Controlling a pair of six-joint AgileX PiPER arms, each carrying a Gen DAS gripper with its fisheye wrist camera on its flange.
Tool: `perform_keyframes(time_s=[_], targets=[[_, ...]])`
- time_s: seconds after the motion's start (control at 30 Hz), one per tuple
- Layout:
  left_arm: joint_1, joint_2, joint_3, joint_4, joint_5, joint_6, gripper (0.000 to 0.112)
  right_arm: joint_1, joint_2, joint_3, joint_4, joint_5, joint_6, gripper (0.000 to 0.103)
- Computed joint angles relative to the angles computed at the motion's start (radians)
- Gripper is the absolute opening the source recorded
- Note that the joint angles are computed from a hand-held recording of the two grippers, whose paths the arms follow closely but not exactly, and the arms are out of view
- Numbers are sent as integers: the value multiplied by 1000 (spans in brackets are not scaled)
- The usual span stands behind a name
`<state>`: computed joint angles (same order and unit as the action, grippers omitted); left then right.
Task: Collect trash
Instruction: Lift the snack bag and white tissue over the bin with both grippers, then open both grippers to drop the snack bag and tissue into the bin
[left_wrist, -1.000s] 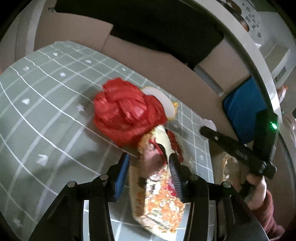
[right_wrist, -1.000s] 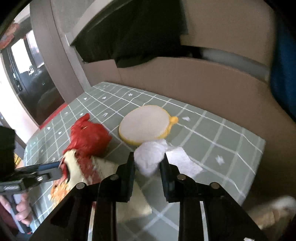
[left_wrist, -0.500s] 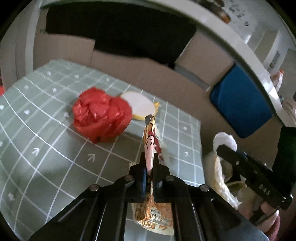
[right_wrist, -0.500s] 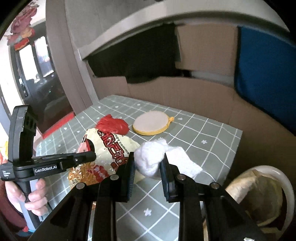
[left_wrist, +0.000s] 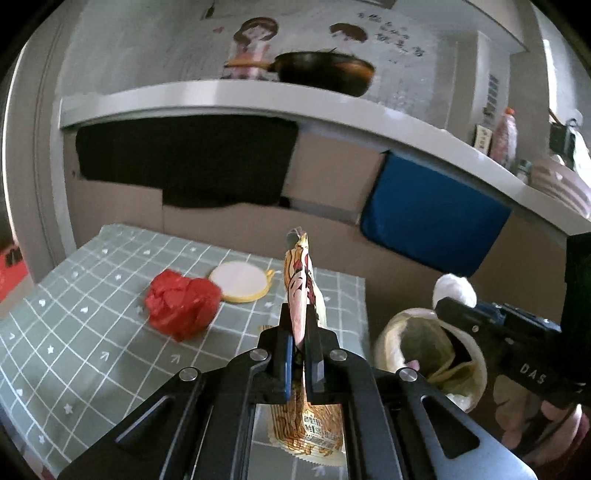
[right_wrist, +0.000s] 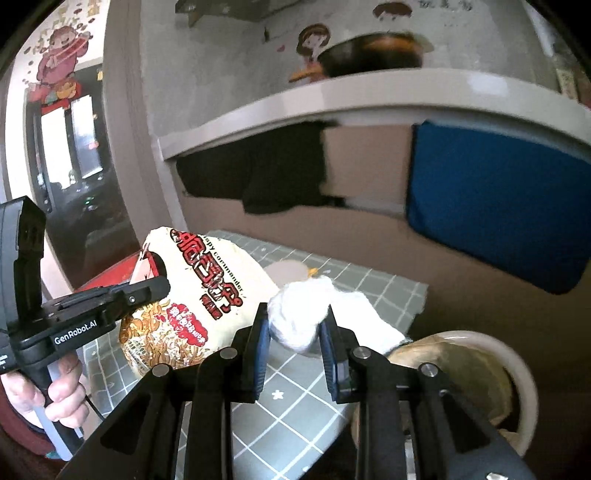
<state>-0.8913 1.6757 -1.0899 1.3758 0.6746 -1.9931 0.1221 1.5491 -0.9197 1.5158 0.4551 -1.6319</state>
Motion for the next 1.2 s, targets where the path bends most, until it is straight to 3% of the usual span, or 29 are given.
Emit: perform_keyframes(time_s=[0.2, 0.53, 0.77, 1.07, 1.2], targets=[[-88, 56, -112, -32, 57, 85, 4, -103, -132, 91, 31, 26, -45, 24], [-129, 215, -374, -138, 7, 282, 4, -345, -212, 154, 64, 131, -108, 24], [-105, 335, -529, -256, -89, 419, 4, -464, -179, 147, 73, 183, -127, 24], [-58, 496, -746, -428, -114, 620, 4, -549, -32, 85, 86, 200, -136, 24], [-33, 603, -877, -578, -111, 764, 4, -546, 47, 48, 78, 197, -123, 24]])
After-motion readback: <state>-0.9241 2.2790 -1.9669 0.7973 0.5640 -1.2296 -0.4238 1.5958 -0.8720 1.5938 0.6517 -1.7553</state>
